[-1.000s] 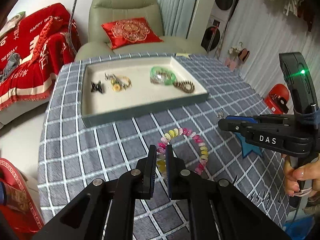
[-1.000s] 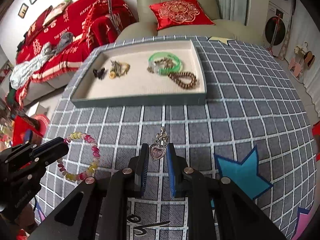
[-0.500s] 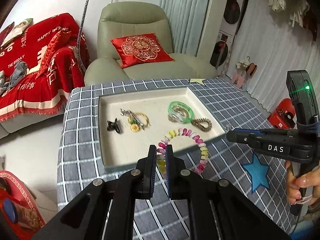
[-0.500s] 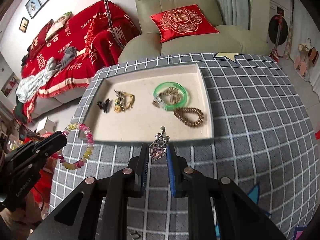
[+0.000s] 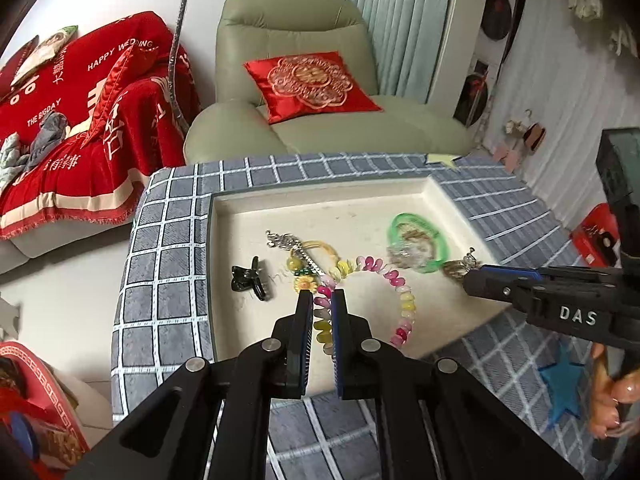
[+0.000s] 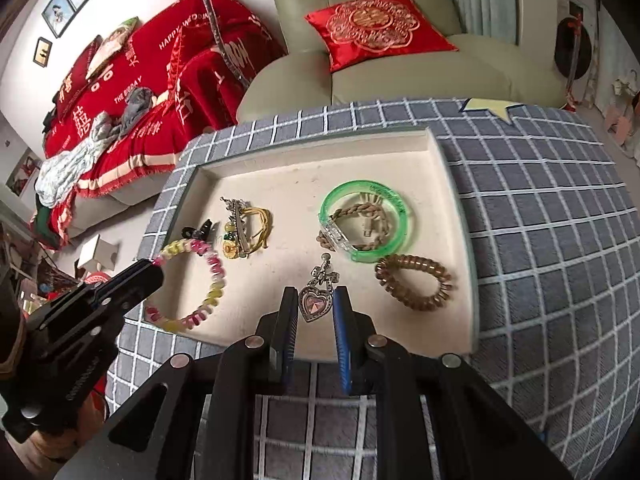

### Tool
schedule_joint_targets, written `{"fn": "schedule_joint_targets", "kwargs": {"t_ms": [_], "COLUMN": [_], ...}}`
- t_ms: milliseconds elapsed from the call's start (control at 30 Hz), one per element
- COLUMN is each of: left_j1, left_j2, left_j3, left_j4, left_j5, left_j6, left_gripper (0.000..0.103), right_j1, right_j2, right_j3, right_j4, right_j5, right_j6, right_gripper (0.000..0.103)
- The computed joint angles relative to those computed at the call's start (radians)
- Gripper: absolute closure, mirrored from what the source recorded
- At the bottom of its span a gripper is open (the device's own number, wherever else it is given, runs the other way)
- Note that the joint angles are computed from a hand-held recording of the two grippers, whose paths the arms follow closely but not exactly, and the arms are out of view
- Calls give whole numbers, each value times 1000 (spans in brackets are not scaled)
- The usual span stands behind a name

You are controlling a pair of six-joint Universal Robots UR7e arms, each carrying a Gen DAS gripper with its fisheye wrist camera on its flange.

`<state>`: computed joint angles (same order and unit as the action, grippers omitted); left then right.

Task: Organize jewelry
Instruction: 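Carry the beaded bracelet and heart pendant into the tray and open both tools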

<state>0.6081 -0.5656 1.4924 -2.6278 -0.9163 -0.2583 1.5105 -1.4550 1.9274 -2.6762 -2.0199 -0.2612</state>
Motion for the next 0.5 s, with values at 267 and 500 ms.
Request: {"fn": "schedule_joint_targets", "kwargs": {"t_ms": [267, 500], "left_j1": [38, 46], "left_j2": [61, 96], "left_j3": [-62, -94], "left_j4": [66, 129], "left_j5": [23, 59], "left_j6": [-24, -40], "left_gripper": [79, 79], "right_j1": [-40, -54], "right_j2": [71, 108], "right_j3": [-34, -48], "right_j4": [10, -35], "right_j5": [4, -45], "right_j6": [-4, -24], "right_gripper": [84, 84]}}
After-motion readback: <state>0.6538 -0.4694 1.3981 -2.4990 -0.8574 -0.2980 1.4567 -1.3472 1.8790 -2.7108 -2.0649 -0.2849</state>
